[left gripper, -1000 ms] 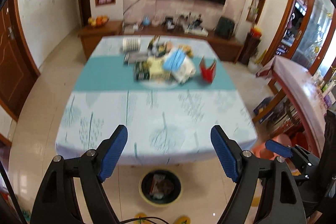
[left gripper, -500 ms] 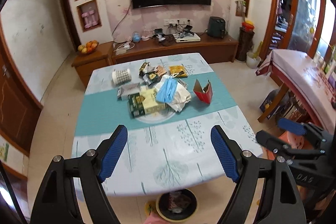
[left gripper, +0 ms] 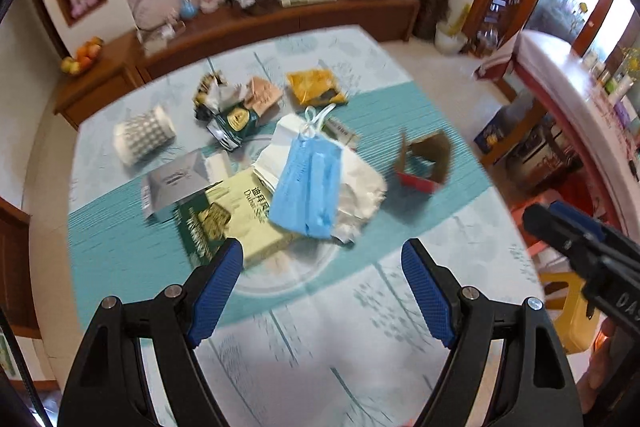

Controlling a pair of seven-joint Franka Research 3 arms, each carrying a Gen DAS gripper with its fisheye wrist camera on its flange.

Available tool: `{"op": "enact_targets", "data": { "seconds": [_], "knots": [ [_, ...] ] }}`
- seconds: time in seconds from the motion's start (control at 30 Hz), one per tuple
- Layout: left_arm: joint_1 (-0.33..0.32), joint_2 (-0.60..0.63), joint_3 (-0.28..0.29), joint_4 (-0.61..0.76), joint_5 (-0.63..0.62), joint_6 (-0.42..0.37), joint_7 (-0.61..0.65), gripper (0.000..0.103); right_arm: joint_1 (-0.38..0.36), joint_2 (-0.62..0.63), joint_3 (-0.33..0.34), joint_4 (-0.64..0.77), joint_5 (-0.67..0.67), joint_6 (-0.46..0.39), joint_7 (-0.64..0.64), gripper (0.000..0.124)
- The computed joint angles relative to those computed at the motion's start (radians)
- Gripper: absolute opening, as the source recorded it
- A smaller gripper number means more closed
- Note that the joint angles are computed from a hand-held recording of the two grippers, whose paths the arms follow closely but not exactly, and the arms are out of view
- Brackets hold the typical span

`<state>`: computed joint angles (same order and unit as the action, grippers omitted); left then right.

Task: Collect trash
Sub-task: 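Grasp the blue face mask with the left tool while the right tool grasps the brown cardboard scrap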

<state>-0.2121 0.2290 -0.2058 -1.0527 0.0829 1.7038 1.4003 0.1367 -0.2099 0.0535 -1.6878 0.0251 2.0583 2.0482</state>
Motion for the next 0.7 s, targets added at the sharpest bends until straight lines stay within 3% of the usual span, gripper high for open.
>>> {"op": "enact_targets", "data": {
  "seconds": [0.1, 0.33, 0.57, 0.63, 0.7],
  "knots": [
    [-0.002, 0.098, 0.005, 0.077, 0.011, -0.022, 0.023, 0.080, -0.002, 0.073, 0.003, 0.043, -0.011, -0.001, 0.061, 0.051],
    [-0.011, 0.254, 0.019, 0.237, 0.023, -0.062, 0.043, 0.080, 0.026, 0.206, -0.013, 0.137, -0.087, -0.026, 0.151, 0.047],
    [-0.005, 0.327, 0.016, 0.318, -0.019, -0.107, 0.050, 0.080, 0.042, 0.234, -0.034, 0.142, -0.100, -0.041, 0.185, 0.022],
    [-0.002, 0.351, 0.012, 0.350, -0.036, -0.119, 0.051, 0.071, 0.042, 0.233, -0.037, 0.133, -0.100, -0.037, 0.186, 0.016],
    [0.000, 0.388, 0.007, 0.412, -0.056, -0.155, 0.054, 0.053, 0.043, 0.219, -0.038, 0.109, -0.101, -0.013, 0.186, 0.014]
  ]
}}
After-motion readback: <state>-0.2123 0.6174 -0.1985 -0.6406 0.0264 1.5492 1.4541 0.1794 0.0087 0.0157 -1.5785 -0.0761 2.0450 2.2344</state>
